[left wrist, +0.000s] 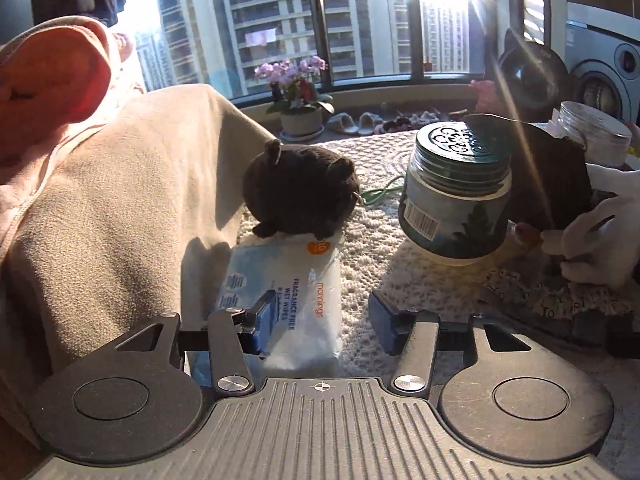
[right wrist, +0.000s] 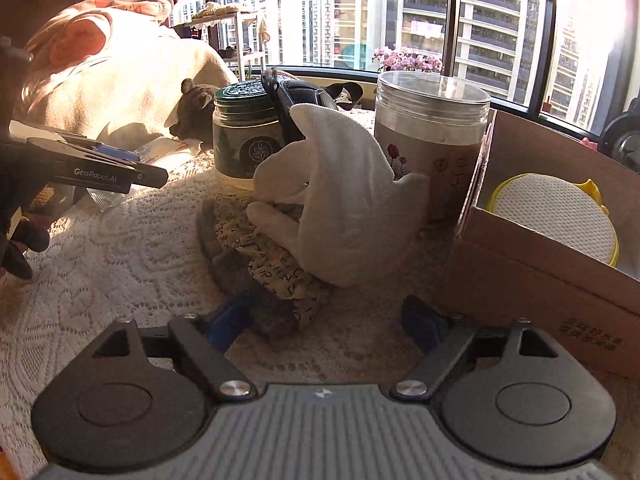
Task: Organize soft objects
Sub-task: 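Move the open left tool over the blue wet-wipes pack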
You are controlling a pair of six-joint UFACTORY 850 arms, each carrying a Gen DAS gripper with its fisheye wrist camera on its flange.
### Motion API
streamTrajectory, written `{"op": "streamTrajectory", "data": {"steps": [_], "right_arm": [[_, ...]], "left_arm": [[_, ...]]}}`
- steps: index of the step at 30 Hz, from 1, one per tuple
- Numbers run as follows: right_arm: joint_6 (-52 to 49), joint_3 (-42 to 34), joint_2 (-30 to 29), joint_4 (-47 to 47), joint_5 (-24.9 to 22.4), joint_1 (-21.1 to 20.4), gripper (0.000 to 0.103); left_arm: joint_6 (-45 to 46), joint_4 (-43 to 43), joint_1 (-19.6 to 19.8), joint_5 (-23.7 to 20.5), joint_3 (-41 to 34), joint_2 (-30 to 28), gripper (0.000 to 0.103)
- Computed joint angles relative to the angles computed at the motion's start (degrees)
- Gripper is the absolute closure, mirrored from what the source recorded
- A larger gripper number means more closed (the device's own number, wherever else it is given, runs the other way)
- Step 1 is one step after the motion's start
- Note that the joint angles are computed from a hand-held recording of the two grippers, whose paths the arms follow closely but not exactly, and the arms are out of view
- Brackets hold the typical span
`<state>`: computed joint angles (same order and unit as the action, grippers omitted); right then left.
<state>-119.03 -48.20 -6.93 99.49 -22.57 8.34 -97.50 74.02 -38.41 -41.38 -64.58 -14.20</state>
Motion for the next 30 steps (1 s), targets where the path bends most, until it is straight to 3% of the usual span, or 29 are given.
{"op": "streamTrajectory", "data": {"steps": [2, 5, 9, 15, 20, 23, 25, 26, 29, 30], "right_arm": [[0.0, 0.1, 0.0, 0.2, 0.1, -0.1, 0.016], [0.1, -0.2, -0.2, 0.9, 1.1, 0.5, 0.012], [0.2, -0.3, -0.3, 1.0, 1.3, 0.7, 0.012], [0.1, -0.2, -0.3, 1.1, 1.2, 0.6, 0.012], [0.1, -0.2, -0.2, 1.0, 1.2, 0.6, 0.011], [0.1, -0.2, -0.2, 1.0, 1.1, 0.5, 0.011], [0.0, -0.2, -0.2, 1.0, 1.1, 0.5, 0.011], [0.0, -0.2, -0.2, 1.0, 1.1, 0.5, 0.011], [0.0, -0.2, -0.2, 1.0, 1.1, 0.5, 0.011], [0.0, -0.2, -0.2, 1.0, 1.1, 0.5, 0.011]], "left_arm": [[-1.9, 0.4, 0.3, -2.1, 0.7, 0.2, 0.049], [-4.5, 1.1, 1.7, 1.5, 2.1, 1.7, 0.058], [-7.8, 1.8, 3.4, 5.5, 2.8, 2.5, 0.061], [-13.4, 3.2, 5.2, 10.1, 2.6, 2.5, 0.061], [-17.4, 5.2, 6.5, 17.9, 3.5, 3.6, 0.062], [-15.3, 4.5, 5.9, 18.5, 3.0, 3.2, 0.062], [-13.7, 3.4, 5.4, 17.9, 2.8, 3.2, 0.062], [-11.0, 1.8, 4.6, 15.4, 2.4, 3.1, 0.061], [-2.5, -1.3, 0.7, 1.1, 0.0, 0.9, 0.061], [-0.7, -2.6, 0.3, -1.3, -0.4, 0.4, 0.061]]}}
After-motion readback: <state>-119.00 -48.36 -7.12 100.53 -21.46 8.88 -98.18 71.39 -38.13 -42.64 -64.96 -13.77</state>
